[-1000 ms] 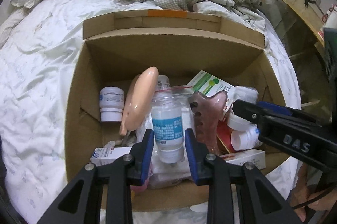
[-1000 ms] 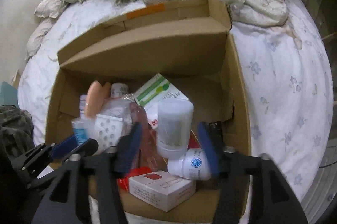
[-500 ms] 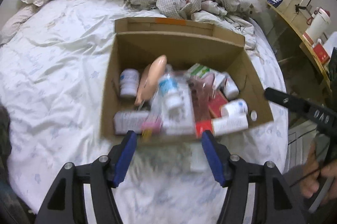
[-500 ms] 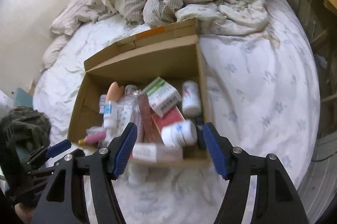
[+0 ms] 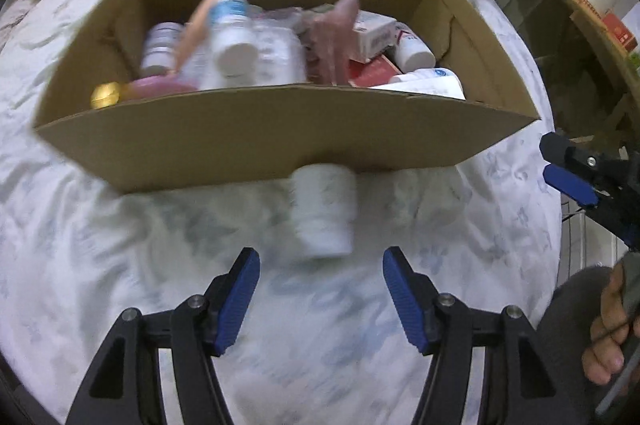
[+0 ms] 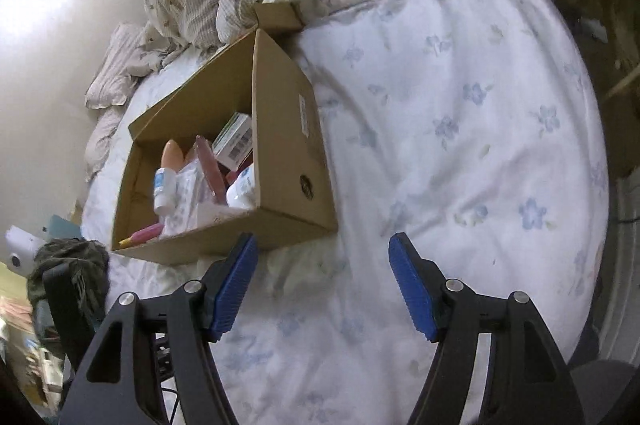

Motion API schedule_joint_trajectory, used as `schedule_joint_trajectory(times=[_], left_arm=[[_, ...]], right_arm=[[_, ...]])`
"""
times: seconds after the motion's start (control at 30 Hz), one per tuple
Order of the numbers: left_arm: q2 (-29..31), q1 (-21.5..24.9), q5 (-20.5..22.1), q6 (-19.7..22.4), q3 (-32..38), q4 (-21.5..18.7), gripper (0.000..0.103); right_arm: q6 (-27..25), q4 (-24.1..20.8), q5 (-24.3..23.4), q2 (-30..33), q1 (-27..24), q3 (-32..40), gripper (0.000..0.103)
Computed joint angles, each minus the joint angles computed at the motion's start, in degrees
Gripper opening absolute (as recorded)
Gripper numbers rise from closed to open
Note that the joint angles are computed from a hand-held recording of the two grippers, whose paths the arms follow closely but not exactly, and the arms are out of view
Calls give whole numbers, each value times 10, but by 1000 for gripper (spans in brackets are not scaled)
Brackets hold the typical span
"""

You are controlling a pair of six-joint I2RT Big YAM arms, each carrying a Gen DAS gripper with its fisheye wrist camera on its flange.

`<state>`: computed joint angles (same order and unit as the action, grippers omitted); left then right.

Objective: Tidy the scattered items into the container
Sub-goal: 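Grasp the last white jar beside the box with the left tool, then lower the white jar into the box with the left tool and release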

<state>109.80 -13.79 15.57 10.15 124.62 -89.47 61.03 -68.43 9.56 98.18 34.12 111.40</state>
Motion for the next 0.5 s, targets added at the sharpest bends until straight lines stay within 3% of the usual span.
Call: schedule_joint_trajectory(times=[0.1, 0.2, 0.23, 0.27, 0.3, 0.5], left_arm=[[8, -6, -4, -16, -10, 16, 65], [14, -8, -11, -22, -15, 28, 65], [14, -9, -13, -23, -16, 32, 61], [12, -9, -20, -21, -17, 38, 43], [15, -10, -24, -14, -12, 34, 36], [-5, -2, -9, 35, -15, 22, 34]], right_arm=[[-3, 7, -39, 9, -8, -3, 72], [-13, -2, -43, 15, -9, 1, 72], [-15, -2, -42, 16, -8, 2, 72], [-17, -4, -41, 18, -8, 4, 72], [-19, -6, -43, 19, -8, 6, 72], [-12, 1, -52, 14, -9, -5, 72]])
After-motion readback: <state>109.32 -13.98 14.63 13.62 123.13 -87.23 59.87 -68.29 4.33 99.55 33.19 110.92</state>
